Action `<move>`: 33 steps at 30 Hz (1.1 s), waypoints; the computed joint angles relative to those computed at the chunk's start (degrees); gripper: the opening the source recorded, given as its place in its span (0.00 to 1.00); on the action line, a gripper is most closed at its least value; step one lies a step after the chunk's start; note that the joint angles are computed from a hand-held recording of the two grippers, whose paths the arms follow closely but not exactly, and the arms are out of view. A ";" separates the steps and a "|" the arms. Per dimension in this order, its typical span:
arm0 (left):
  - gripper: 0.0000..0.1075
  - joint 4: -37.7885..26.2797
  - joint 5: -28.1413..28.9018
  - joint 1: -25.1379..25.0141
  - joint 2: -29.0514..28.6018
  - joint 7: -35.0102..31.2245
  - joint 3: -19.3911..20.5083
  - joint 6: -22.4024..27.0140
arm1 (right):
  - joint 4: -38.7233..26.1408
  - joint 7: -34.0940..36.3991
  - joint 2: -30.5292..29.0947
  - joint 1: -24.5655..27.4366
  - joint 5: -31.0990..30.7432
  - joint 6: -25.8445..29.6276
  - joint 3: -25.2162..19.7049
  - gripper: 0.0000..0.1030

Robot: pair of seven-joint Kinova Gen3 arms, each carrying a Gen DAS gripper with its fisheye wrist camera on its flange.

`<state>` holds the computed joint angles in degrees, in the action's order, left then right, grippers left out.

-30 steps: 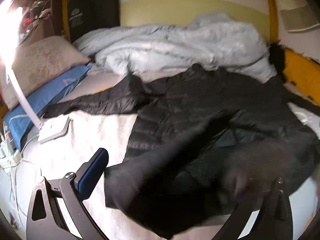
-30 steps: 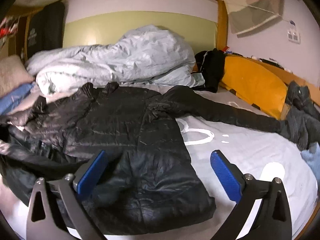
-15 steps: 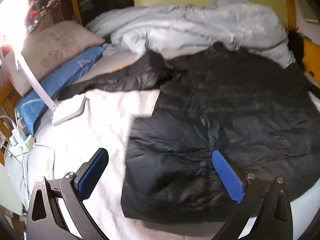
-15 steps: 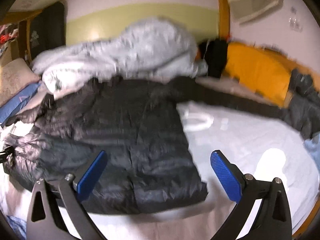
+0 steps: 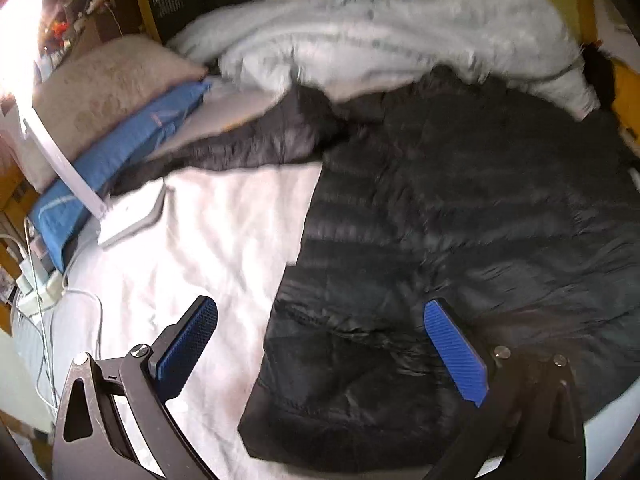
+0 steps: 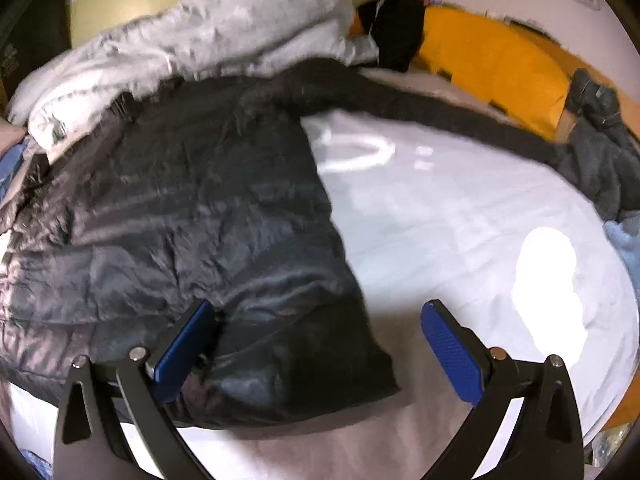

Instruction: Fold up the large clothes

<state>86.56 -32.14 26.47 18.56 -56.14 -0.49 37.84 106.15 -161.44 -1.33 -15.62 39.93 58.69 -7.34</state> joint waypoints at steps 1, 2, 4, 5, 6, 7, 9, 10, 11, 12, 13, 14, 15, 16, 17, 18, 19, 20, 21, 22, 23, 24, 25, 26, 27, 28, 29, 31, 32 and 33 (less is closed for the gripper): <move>0.96 1.55 -0.16 -0.02 -1.59 0.28 0.02 -2.05 | 0.74 -1.57 -1.07 -0.56 1.99 -0.04 -0.74 1.00; 0.96 3.18 -0.62 0.08 -3.26 0.73 0.03 -4.15 | 1.31 -2.83 -1.90 -1.04 3.62 -0.08 -1.56 1.00; 0.96 6.32 -3.30 1.07 -6.38 2.92 -0.26 -7.70 | 2.55 -4.87 -3.75 -1.97 6.96 -0.55 -3.42 1.00; 0.96 7.38 -4.46 1.10 -7.48 3.52 -0.02 -9.11 | 3.06 -5.66 -4.42 -2.30 8.21 -0.76 -4.26 1.00; 0.96 8.60 -5.83 1.31 -8.72 4.24 0.29 -10.32 | 3.68 -6.31 -5.32 -2.74 9.53 -1.13 -5.24 1.00; 0.96 9.65 -6.97 1.33 -9.82 4.69 0.82 -11.30 | 4.17 -6.54 -6.00 -3.03 10.42 -1.67 -5.97 1.00; 0.96 11.09 -7.09 1.70 -11.56 3.83 1.24 -12.86 | 4.73 -7.17 -6.62 -3.45 12.18 -2.22 -7.42 1.00; 0.96 11.67 -5.92 1.87 -12.40 2.35 1.28 -13.56 | 5.13 -7.52 -6.93 -3.76 13.08 -2.58 -8.12 1.00; 0.96 12.07 -3.88 0.96 -13.03 0.02 2.14 -14.18 | 5.23 -7.48 -7.02 -3.96 13.47 -2.94 -8.46 1.00; 0.96 12.40 -1.72 -0.84 -13.54 -2.31 4.06 -14.61 | 5.42 -7.42 -7.22 -4.19 13.66 -3.48 -8.74 1.00; 0.96 12.44 0.41 -3.27 -13.79 -4.64 6.71 -14.56 | 5.53 -7.00 -7.38 -4.40 13.46 -4.24 -8.85 1.00; 0.96 12.32 2.52 -5.64 -13.85 -6.97 9.37 -14.23 | 5.39 -6.09 -7.35 -4.59 12.94 -4.77 -8.90 1.00; 0.96 12.02 4.61 -7.55 -13.74 -9.30 11.55 -13.67 | 5.04 -5.12 -7.17 -4.83 12.31 -4.71 -9.12 1.00; 0.96 11.62 6.00 -8.40 -13.44 -11.34 12.69 -13.07 | 4.73 -3.53 -6.86 -5.10 11.53 -4.72 -9.17 1.00; 0.96 11.30 6.47 -8.19 -13.11 -12.44 12.90 -12.48 | 4.41 -2.09 -6.27 -5.72 11.24 -4.40 -9.04 1.00; 0.96 11.18 6.00 -6.92 -12.83 -12.61 12.08 -12.06 | 4.36 -1.59 -5.75 -5.57 11.47 -4.14 -9.48 1.00; 0.96 11.01 4.61 -4.63 -12.57 -11.85 10.20 -11.47 | 4.23 -1.53 -5.16 -6.08 12.09 -3.15 -9.94 1.00; 0.96 11.19 2.28 -1.97 -12.43 -10.16 8.12 -11.21 | 4.18 -1.32 -4.61 -6.65 12.68 -2.43 -10.16 1.00; 0.96 11.44 0.08 -0.30 -12.30 -8.65 7.09 -11.14 | 4.16 -0.91 -4.21 -7.21 13.08 -2.13 -10.09 1.00; 0.96 11.63 -1.18 0.32 -12.16 -7.98 6.94 -11.15 | 4.19 -0.93 -3.95 -7.82 13.48 -1.76 -10.11 1.00; 0.96 11.86 -1.50 -0.13 -12.12 -7.95 7.54 -11.28 | 4.31 -1.01 -3.83 -8.33 13.91 -1.52 -10.02 1.00; 0.96 12.02 -0.98 -0.25 -12.13 -8.48 7.72 -11.42 | 4.36 -1.20 -3.63 -8.87 14.44 -1.24 -10.04 1.00; 0.96 12.09 -0.03 -0.61 -12.09 -9.48 7.93 -11.60 | 4.36 -1.15 -3.51 -9.30 14.62 -1.12 -9.89 1.00; 0.96 12.10 1.15 -0.99 -12.03 -10.77 8.19 -11.65 | 4.38 -0.91 -3.48 -9.61 14.60 -1.37 -9.60 1.00; 0.96 11.90 2.26 -1.24 -11.85 -12.12 8.47 -11.50 | 4.41 -0.19 -3.53 -9.83 14.16 -2.00 -9.24 1.00; 0.96 11.83 3.38 -1.43 -11.76 -13.60 8.75 -11.35 | 4.29 0.70 -3.50 -9.96 13.62 -2.40 -8.93 1.00; 0.96 11.64 4.58 -1.73 -11.59 -15.33 8.98 -11.24 | 4.20 1.78 -3.35 -10.09 13.11 -2.65 -8.74 1.00; 0.96 11.44 7.63 -1.37 -11.33 -19.53 8.76 -10.94 | 4.07 3.59 -2.87 -10.48 12.58 -2.76 -8.66 1.00; 0.96 11.39 9.13 -2.49 -11.19 -21.86 10.17 -10.59 | 3.91 5.27 -2.71 -10.13 11.82 -3.10 -8.95 1.00; 0.96 11.22 10.42 -4.33 -10.93 -24.19 12.46 -9.96 | 3.83 7.60 -2.53 -10.85 10.73 -3.74 -8.18 1.00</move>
<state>97.78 -21.72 22.13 7.63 -80.33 11.97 27.88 109.98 -153.84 -3.86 -26.47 50.66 54.95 -15.52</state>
